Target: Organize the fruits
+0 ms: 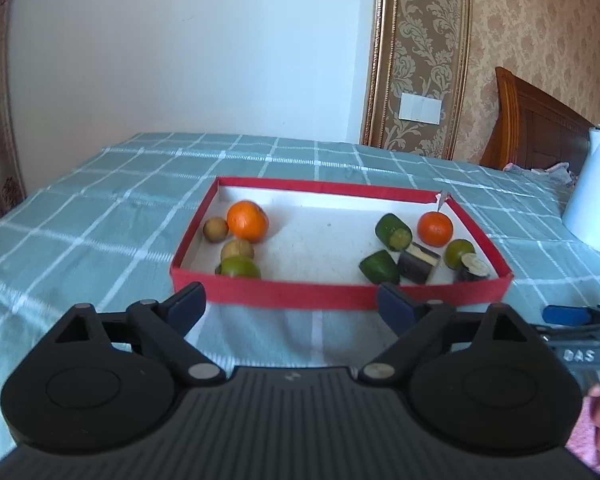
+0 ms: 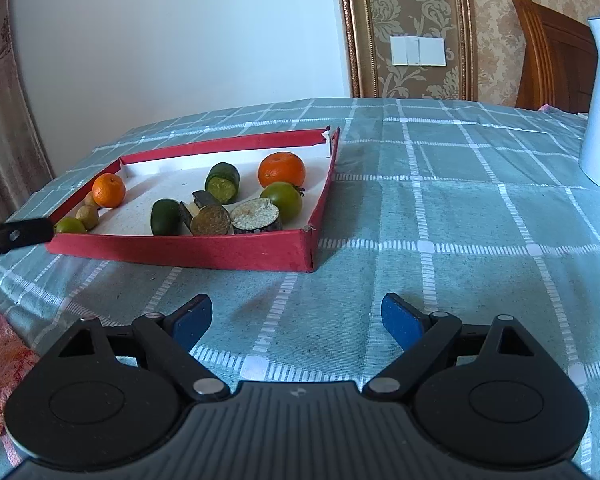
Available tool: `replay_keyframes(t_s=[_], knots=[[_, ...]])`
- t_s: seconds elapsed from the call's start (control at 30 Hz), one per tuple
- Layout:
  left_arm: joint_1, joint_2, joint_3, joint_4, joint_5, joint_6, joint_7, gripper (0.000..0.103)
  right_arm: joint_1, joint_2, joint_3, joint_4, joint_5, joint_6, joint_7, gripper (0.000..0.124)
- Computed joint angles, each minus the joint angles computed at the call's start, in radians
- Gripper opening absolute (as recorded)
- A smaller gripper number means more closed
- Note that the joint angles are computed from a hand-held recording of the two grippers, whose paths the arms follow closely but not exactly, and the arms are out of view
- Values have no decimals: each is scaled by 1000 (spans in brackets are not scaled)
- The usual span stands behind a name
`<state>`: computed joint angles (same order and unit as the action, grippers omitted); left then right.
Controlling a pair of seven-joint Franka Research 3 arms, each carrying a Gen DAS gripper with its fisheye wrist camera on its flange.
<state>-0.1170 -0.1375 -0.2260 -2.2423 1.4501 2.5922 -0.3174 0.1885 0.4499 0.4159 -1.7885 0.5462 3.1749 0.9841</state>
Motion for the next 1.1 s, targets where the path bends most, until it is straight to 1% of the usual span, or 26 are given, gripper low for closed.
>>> replay_keyframes(t_s=[0.03, 0.07, 0.1, 0.13, 0.17, 0.2, 0.23, 0.27, 0.3, 0.47, 0.5, 0.57, 0.6, 0.7, 0.73, 0.8, 0.87, 1.1], knots=[[-4, -6, -4, -7, -14, -11, -3, 94, 24, -6, -27, -8, -3, 14, 18, 92], [-8, -11, -9, -13, -20, -22, -9, 94, 65, -11, -71, -14, -13, 33, 46, 92], [-12, -14, -14, -16, -27, -33, -6, 94, 115, -18, -128, -22, -28, 50, 81, 92], [-16, -17, -18, -21, -40, -46, 1, 95, 196, -25, -214, -24, -10, 61, 93, 92], [-20, -20, -22, -24, -54, -62, 8, 95, 243, -32, -270, -42, -61, 78, 166, 92], [-23, -24, -25, -28, -57, -67, 7, 95, 263, -39, -290, -52, -67, 81, 189, 92], [-24, -30, -25, -34, -54, -64, 2, 96, 255, -44, -276, -55, -38, 71, 167, 92], [-26, -37, -27, -41, -57, -65, 0, 96, 220, -50, -238, -68, -80, 68, 201, 93], [-28, -41, -30, -44, -61, -73, -1, 97, 221, -56, -235, -75, -90, 66, 213, 93], [-36, -61, -47, -56, -66, -116, -5, 100, 415, -73, -427, -107, -168, 94, 313, 93], [-39, -64, -50, -59, -66, -127, -4, 100, 446, -75, -457, -109, -179, 92, 329, 93], [-44, -70, -56, -61, -78, -149, 7, 102, 472, -75, -479, -112, -197, 95, 354, 93], [-45, -72, -58, -63, -79, -156, 4, 103, 499, -74, -506, -112, -204, 95, 369, 93], [-49, -79, -62, -69, -79, -167, 2, 103, 624, -65, -639, -111, -223, 81, 428, 93], [-50, -82, -62, -71, -80, -168, 1, 103, 649, -63, -666, -112, -234, 81, 443, 93], [-50, -84, -62, -74, -83, -169, 0, 103, 656, -68, -671, -120, -253, 88, 456, 93], [-50, -87, -61, -77, -84, -165, -3, 103, 696, -66, -711, -123, -266, 90, 466, 93], [-48, -92, -61, -80, -90, -156, 1, 103, 794, -53, -809, -121, -281, 92, 484, 93]])
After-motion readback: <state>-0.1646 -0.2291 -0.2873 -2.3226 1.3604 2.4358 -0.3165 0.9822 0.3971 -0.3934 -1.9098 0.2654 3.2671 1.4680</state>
